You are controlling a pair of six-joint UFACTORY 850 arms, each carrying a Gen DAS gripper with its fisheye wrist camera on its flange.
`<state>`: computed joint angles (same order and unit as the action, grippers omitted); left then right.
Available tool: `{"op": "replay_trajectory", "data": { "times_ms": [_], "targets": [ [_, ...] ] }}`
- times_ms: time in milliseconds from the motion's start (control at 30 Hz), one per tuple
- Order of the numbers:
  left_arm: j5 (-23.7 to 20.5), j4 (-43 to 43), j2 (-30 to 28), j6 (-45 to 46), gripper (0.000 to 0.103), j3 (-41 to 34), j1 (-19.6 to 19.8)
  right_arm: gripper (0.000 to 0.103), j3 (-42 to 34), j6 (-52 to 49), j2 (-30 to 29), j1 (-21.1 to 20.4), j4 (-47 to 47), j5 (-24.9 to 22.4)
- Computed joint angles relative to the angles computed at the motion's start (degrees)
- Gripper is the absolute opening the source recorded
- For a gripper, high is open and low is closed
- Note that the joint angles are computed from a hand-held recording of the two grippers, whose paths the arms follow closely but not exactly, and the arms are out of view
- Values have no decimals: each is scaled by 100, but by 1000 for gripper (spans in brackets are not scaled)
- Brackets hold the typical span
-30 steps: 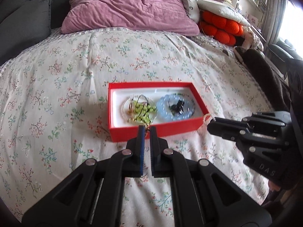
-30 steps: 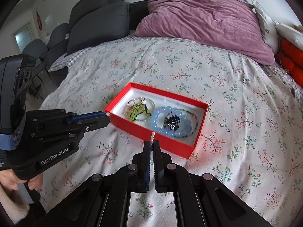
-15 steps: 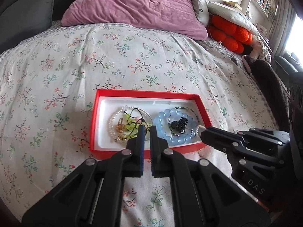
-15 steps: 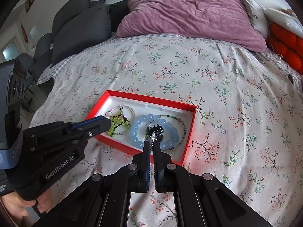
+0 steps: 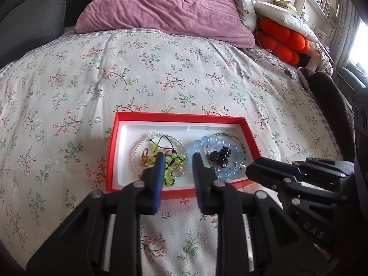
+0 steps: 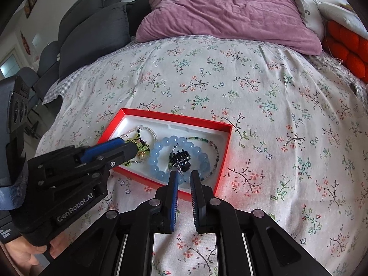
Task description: Organize jewelry
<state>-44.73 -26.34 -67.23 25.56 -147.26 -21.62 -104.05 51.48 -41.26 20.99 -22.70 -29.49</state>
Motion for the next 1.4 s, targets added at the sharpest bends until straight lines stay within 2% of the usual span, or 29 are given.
{"op": "replay_trajectory", "data": {
  "times_ms": [100,167,233,367,467,500,567,600,633,700,833,967,1067,1300,1400],
  "targets": [
    [11,15,80,51,32,92,14,12,-5,-25,10,5,8,-77],
    [103,34,219,102,40,300,20,12,22,41,43,24,-79,-113],
    [245,51,420,173,55,604,26,13,82,74,102,35,-138,-122],
    [323,318,670,13,66,954,40,16,210,109,219,61,-207,-157],
    [252,659,803,-279,79,1153,49,22,356,196,331,89,-271,-172],
    [159,812,818,-439,84,1172,52,26,395,258,361,107,-318,-207],
    [13,1090,868,-728,87,1252,61,44,474,283,421,131,-335,-239],
    [-42,1232,912,-860,91,1328,62,69,559,394,481,156,-423,-231],
    [-45,1336,983,-939,96,1451,63,78,651,575,546,187,-590,-200],
    [1,1605,1167,-1174,100,1757,55,78,723,660,619,253,-719,-275],
    [45,1794,1473,-1278,102,2225,41,83,837,635,731,335,-549,-360],
    [155,1995,1773,-1304,102,2682,3,87,812,851,719,462,-536,-852],
    [286,2166,1999,-1324,102,3010,-25,102,915,1096,786,520,-486,-1010],
    [508,2223,2351,-1479,102,3516,36,103,1020,1813,911,778,-1230,-1598],
    [627,2169,2459,-1499,102,3692,67,103,1071,2009,952,815,-1367,-1639]
  ]
}}
